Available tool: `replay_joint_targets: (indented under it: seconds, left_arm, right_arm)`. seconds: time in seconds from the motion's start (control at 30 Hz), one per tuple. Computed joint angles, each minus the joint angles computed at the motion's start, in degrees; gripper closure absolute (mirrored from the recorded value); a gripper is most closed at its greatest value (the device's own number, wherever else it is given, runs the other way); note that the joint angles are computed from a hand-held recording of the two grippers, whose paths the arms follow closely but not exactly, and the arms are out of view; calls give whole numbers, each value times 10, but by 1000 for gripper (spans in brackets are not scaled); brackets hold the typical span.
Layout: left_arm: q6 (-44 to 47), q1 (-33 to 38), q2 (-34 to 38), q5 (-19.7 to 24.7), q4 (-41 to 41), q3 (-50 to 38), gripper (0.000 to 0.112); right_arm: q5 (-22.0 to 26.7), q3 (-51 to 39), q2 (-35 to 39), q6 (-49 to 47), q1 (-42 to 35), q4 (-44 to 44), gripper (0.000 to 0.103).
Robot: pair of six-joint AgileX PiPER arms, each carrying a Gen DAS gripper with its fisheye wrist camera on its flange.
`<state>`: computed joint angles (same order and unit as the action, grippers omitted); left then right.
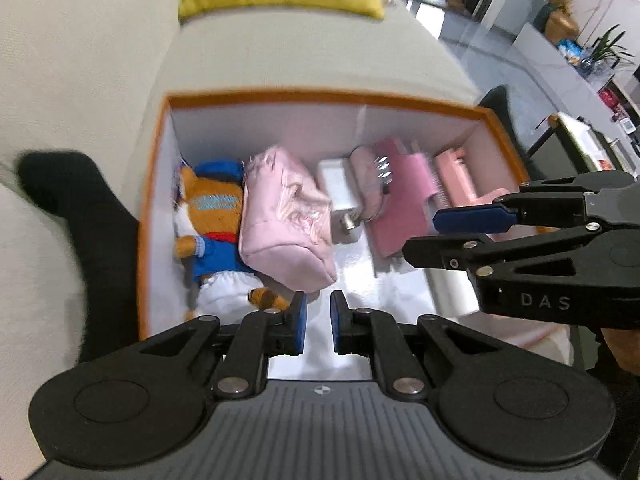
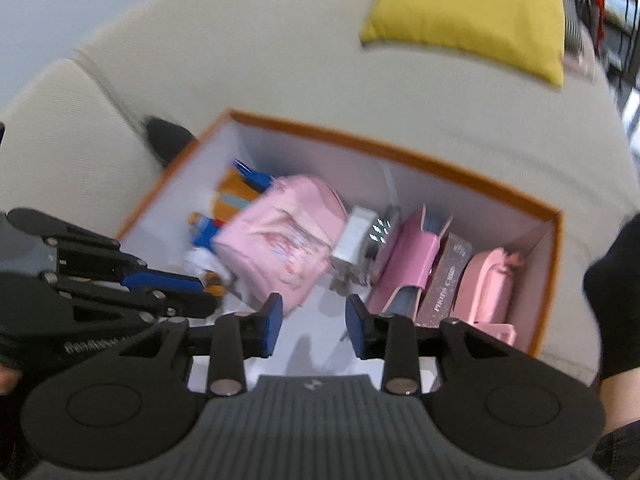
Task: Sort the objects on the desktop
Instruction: 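Withdraw both grippers out of the box toward items beside it, then grasp the white Vaseline tube with the left gripper while the right approaches the tape measure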
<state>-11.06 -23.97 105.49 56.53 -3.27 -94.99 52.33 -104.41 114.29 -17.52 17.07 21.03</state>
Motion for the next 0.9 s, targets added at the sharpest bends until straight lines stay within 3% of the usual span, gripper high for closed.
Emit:
replay_joint_targets:
  seconds: [0.17,0.33,0.47,0.6,0.77,0.9]
  left_arm:
    - [-65,-47,-130,-16,87,100,92]
    - [-186,-105,-185,43,217,165,93]
    - [-278,-174,-188,91,301,225,92]
    - [-333,-226,-164,94,317,275,92]
    - [-364,-278,-79,119,352,290,91]
    - [-378,-280,-32,133,368,288,88]
  right_arm:
    - [-117,182,-130,-140,-11,132,60]
    - [-184,325,-224,-250,4,263,60]
    - [-214,414,-257,-305,18,333,60]
    - [-236,463,-247,-314,33,365,60]
    - [-256,516,-258,-332,50,377,60]
    - [-258,530,-250,-363,59,399,55]
